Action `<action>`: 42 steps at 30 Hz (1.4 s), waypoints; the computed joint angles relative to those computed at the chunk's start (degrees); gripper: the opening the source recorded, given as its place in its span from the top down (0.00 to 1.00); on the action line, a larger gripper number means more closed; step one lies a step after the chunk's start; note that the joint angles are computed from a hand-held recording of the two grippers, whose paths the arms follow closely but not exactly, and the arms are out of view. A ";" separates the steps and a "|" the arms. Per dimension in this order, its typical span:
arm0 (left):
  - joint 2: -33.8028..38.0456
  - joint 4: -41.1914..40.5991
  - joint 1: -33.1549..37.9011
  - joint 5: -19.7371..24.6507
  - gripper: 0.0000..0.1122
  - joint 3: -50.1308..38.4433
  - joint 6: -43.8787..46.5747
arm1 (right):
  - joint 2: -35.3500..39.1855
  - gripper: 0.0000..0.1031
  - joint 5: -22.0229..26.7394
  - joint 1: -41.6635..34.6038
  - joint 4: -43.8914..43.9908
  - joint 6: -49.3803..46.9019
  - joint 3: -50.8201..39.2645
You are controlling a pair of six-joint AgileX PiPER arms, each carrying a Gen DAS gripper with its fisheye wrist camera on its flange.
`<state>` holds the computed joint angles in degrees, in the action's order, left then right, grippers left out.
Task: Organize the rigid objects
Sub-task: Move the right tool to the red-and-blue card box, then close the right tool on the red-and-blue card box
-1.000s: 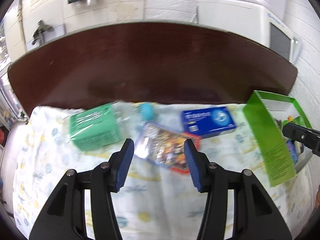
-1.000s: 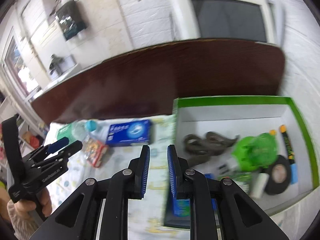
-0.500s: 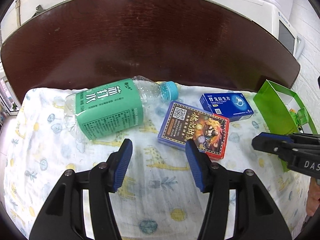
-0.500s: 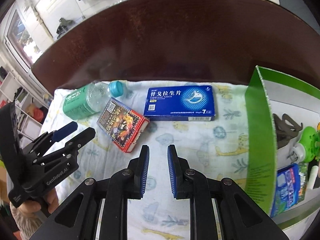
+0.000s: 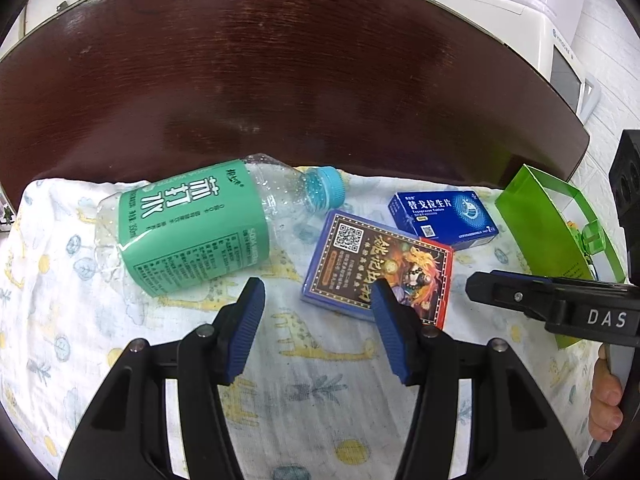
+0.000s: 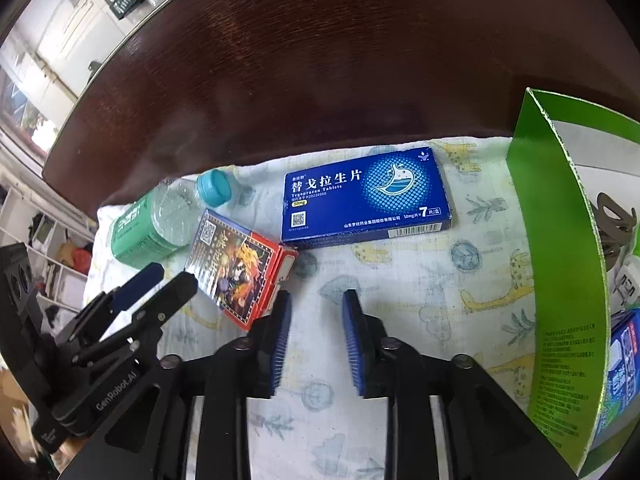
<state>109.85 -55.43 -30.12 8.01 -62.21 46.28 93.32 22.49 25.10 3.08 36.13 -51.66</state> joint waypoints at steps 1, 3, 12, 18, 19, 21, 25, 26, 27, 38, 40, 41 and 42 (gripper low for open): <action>0.32 -1.65 0.16 0.54 0.52 -0.37 1.76 | 0.15 0.66 -0.65 -0.21 1.48 -1.04 0.20; 1.11 -7.35 0.94 2.79 0.52 -1.28 7.68 | 0.56 0.66 -1.53 -0.47 3.90 -3.04 0.09; 5.21 -10.55 3.75 11.44 0.62 -6.97 10.61 | 4.31 0.66 -2.56 1.52 1.27 1.57 -3.65; 3.45 -9.96 5.33 18.45 0.71 -5.02 10.45 | 5.25 0.66 -3.65 2.43 -0.29 1.80 -4.34; 2.51 -9.77 4.98 18.08 0.71 -3.84 10.52 | 6.03 0.66 -3.06 3.05 -2.39 3.36 -5.33; 0.19 -8.41 3.54 16.22 0.71 -0.99 10.08 | 6.46 0.66 -2.30 3.81 -3.34 3.49 -5.87; -2.62 -7.41 2.64 15.09 0.68 2.55 10.46 | 6.79 0.66 -2.09 3.14 4.28 -4.68 -5.14; -2.94 -7.16 2.44 14.59 0.68 2.92 9.82 | 6.53 0.66 -2.64 2.90 5.50 -5.49 -4.48; -3.14 -6.43 2.28 14.02 0.68 3.10 8.63 | 6.35 0.66 -2.74 2.87 5.03 -4.70 -4.22; -1.87 -6.71 -0.30 12.24 0.61 2.35 5.53 | 6.43 0.66 -3.23 1.46 13.99 -13.87 -3.21; -2.88 -4.55 -1.15 10.78 0.61 3.01 3.93 | 6.74 0.66 -2.47 2.52 9.29 -10.34 -4.21; -3.60 -4.51 -1.42 10.36 0.61 3.60 4.25 | 6.41 0.66 -2.34 3.47 5.39 -7.01 -4.42; -4.07 -4.54 -1.54 10.31 0.61 3.93 4.20 | 5.94 0.66 -2.50 4.18 2.41 -4.49 -4.28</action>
